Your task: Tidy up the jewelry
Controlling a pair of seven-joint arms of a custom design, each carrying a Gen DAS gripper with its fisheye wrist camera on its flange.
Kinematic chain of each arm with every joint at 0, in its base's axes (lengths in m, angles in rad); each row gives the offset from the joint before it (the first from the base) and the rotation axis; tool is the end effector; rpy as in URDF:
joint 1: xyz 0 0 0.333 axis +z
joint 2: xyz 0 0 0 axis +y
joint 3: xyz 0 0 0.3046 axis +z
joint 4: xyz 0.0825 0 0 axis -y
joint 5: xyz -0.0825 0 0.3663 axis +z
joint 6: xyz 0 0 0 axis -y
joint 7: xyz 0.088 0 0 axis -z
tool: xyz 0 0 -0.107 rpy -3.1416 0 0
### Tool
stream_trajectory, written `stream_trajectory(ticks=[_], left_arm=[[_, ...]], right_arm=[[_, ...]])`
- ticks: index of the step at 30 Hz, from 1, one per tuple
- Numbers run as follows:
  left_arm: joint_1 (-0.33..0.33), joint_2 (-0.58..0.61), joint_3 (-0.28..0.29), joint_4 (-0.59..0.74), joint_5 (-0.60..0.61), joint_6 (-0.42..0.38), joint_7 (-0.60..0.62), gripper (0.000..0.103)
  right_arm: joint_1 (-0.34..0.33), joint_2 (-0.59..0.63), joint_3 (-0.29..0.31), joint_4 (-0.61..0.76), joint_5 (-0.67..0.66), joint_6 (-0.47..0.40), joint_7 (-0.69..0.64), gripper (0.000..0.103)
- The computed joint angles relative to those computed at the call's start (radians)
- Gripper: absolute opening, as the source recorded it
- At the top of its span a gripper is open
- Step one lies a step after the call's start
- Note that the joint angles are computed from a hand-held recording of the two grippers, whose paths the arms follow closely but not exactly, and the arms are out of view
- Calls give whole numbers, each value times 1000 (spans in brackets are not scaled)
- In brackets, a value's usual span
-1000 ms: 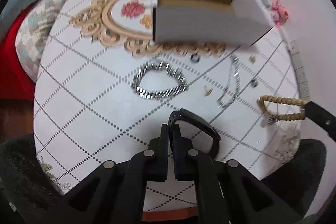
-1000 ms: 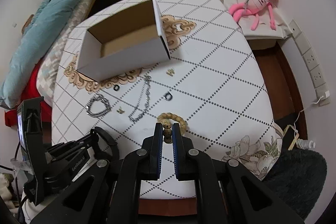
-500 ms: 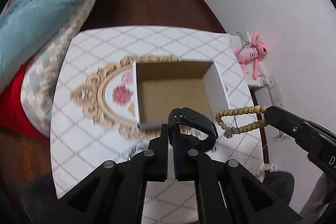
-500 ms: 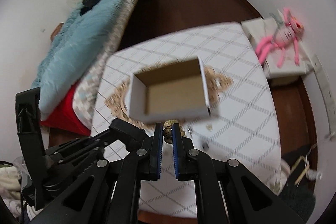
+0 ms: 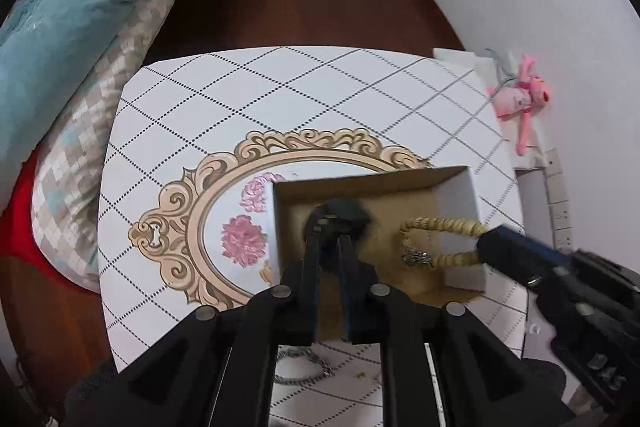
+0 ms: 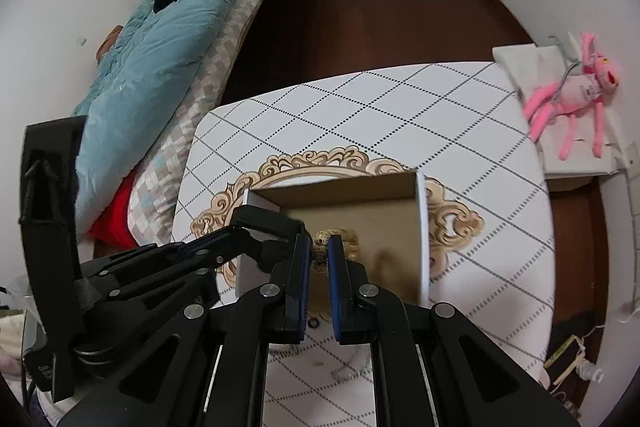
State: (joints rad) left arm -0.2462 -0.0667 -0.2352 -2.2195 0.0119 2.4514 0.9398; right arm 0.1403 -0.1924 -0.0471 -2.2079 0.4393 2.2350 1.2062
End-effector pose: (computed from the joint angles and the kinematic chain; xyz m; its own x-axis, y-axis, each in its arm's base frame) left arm 0.4684 -0.2461 0.4326 0.1183 -0.9813 0.1518 -0.9557 -0.1541 -0.2510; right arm 0.4961 0.0583 0.4820 0.2552 -0.9164 -0.3084 -0.9424 -0.1644 -0.2915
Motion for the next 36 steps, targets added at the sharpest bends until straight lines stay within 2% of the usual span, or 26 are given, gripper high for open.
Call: stream_trajectory(ticks=[2, 4, 5, 6, 7, 9, 10, 13, 15, 17, 22, 30, 36], left_arm=[[4, 10, 1, 7, 22, -19, -16, 11], [6, 7, -1, 3, 58, -30, -43, 30], [7, -1, -2, -7, 76, -24, -57, 50], [9, -7, -4, -13, 105, -27, -81, 66], [11, -23, -10, -29, 156, -28, -128, 69], [13, -38, -20, -44, 222, -35, -183, 71], [13, -45, -24, -53, 244, -39, -206, 73], [14, -68, -33, -91, 295, -18, -276, 86], [12, -79, -38, -116, 318, -1, -308, 103], [10, -88, -44, -138, 333, 7, -332, 103], [0, -98, -52, -165, 345, 8, -364, 103], [-12, -158, -75, -187, 376, -9, -429, 103], [-22, -241, -100, -203, 382, -31, -457, 103]], right_arm=[[-9, 79, -2, 55, -24, -58, 31, 10], [-21, 107, 2, 63, -54, -65, 48, 10], [-27, 112, 6, 55, -86, -54, 64, 13], [-32, 106, 9, 40, -104, -37, 74, 26], [-35, 98, 9, 26, -115, -23, 75, 34], [-38, 59, 14, -28, -154, 43, 74, 57], [-40, 47, 18, -47, -187, 70, 86, 60], [-49, -1, 47, -125, -352, 173, 169, 74], [-56, -18, 64, -170, -462, 233, 232, 95], [-57, -25, 71, -194, -530, 259, 270, 101], [-52, -43, 64, -241, -596, 299, 301, 102], [-45, -119, 49, -286, -583, 312, 298, 102], [-54, -246, 41, -343, -558, 334, 295, 102]])
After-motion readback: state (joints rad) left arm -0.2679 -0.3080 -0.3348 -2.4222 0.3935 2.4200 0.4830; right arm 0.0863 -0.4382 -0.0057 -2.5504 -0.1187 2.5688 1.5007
